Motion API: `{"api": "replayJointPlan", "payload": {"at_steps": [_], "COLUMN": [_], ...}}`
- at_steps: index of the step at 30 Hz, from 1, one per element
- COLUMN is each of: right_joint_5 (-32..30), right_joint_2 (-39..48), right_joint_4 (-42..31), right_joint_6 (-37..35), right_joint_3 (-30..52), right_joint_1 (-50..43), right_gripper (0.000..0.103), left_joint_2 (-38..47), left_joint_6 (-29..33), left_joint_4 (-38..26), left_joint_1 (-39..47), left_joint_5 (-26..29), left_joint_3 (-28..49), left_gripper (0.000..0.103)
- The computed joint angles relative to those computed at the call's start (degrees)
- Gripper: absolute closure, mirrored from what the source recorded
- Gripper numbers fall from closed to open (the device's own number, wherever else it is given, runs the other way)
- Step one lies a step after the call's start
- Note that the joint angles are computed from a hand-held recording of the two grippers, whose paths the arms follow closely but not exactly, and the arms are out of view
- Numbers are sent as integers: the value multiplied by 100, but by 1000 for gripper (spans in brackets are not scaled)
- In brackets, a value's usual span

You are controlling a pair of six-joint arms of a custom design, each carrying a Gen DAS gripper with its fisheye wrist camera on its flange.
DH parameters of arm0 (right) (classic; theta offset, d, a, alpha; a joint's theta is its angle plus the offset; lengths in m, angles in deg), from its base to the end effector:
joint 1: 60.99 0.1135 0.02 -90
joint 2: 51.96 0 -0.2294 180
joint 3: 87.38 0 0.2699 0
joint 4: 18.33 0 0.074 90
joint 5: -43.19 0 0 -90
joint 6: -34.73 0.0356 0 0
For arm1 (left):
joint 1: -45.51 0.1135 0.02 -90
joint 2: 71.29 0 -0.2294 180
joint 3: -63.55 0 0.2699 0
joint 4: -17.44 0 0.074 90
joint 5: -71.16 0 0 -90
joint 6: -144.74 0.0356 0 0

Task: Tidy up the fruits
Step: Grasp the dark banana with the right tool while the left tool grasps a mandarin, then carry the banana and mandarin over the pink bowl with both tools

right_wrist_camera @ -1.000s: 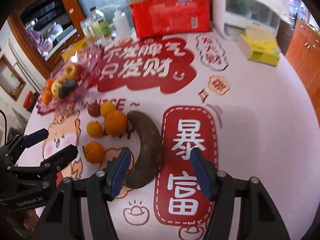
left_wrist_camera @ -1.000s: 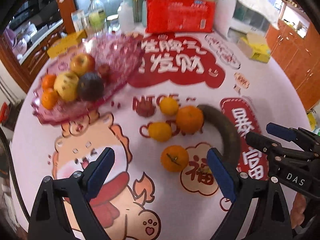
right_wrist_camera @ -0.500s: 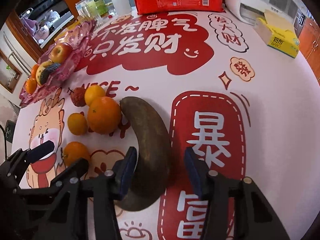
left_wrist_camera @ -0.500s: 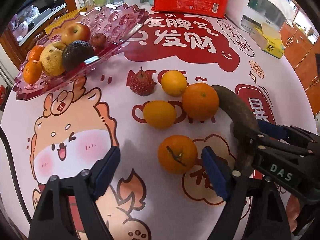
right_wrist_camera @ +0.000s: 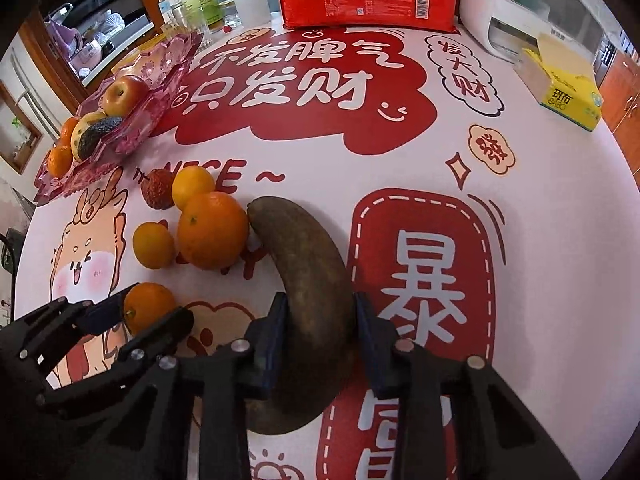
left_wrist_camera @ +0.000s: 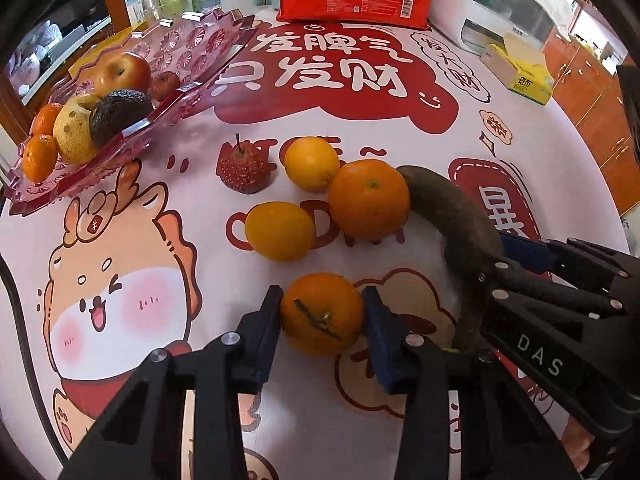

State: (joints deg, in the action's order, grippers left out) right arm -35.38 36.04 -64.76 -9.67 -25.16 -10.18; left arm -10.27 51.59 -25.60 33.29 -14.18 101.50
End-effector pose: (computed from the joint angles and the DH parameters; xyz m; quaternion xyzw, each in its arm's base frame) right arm 0.1876 0.2190 0.1217 -0.0293 0.9827 0.0491 0.1759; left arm 0.1963 -0.0455 0.1083 0.0857 0.9738 -0.0671 0.1996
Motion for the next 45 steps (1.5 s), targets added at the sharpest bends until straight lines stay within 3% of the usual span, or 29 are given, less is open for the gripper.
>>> {"api": "replayJointPlan", "payload": {"at_steps": [7, 18, 27, 35, 45], "right_joint_5": [-2, 89, 428, 902, 1614], "right_joint_2": [-223, -954, -1438, -1099, 21], "right_joint_4": [-137, -440, -979, -1540, -2370], "right_joint_6": [200, 711, 1104, 1302, 893], "right_joint_3": [-143, -415, -151, 1032, 3672], "right_joint_1": [91, 316, 650, 1134, 1339], "right_gripper": [70, 70, 71, 71, 71], "left_joint_2": [-268, -1785, -2509, -2032, 57], "left_joint_6": [102, 457, 1426, 2795, 4488], "left_joint_4": [-202, -1307, -2379, -3030, -3613], "left_joint_1": [119, 126, 1249, 2825, 4823], "left_joint_5": [159, 108, 815, 1524, 2459], "left_joint_3": [-46, -82, 404, 1444, 4054], "left_gripper": [66, 66, 66, 66, 66]}}
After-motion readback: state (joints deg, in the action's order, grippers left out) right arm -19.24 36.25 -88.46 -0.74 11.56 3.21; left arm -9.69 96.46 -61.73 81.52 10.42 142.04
